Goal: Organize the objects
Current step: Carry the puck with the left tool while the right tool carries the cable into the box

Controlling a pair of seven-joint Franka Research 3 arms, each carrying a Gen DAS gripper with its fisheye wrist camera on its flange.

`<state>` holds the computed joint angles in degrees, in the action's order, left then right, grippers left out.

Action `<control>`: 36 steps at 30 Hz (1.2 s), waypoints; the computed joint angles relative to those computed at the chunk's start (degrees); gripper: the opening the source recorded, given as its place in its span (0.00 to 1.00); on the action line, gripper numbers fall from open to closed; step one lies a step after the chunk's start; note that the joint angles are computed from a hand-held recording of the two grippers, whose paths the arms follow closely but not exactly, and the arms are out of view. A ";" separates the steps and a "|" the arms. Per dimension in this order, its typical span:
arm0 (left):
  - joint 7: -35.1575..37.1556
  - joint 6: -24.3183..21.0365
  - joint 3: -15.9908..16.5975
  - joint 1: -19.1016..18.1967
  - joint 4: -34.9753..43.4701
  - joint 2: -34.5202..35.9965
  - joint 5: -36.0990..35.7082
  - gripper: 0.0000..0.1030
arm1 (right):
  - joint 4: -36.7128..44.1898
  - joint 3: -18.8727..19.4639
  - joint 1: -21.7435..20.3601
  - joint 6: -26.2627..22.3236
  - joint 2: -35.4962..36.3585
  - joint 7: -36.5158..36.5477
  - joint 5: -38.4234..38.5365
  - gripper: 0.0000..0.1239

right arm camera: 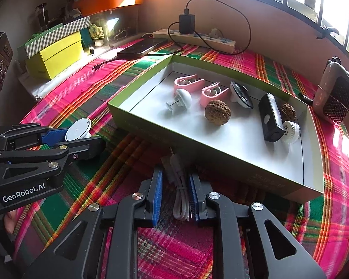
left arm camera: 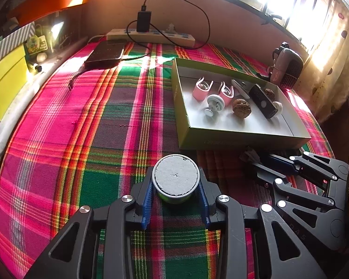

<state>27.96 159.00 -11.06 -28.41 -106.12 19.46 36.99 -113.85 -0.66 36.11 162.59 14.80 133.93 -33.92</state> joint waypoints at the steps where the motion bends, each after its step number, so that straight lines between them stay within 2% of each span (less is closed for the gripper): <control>1: -0.01 0.08 0.01 0.01 -0.01 0.02 0.00 0.30 | 0.00 -0.03 0.04 -0.02 0.01 0.02 -0.06 0.17; 20: 0.13 -0.44 0.07 -0.01 -0.21 -0.26 0.42 0.29 | -0.26 -0.07 0.01 0.03 -0.17 0.64 -0.41 0.16; 30: -0.19 -1.07 0.00 -0.39 -0.16 -0.58 1.22 0.29 | -1.80 0.08 -0.44 2.54 -1.08 0.35 1.21 0.16; 36: -1.64 -2.55 0.27 -1.19 -0.03 -1.24 3.66 0.29 | -3.81 1.16 -1.58 5.41 -2.26 -2.54 6.03 0.16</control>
<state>26.33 156.45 -10.79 -29.60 -106.15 18.22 40.66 -117.66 0.51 34.53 168.00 12.53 131.39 -27.89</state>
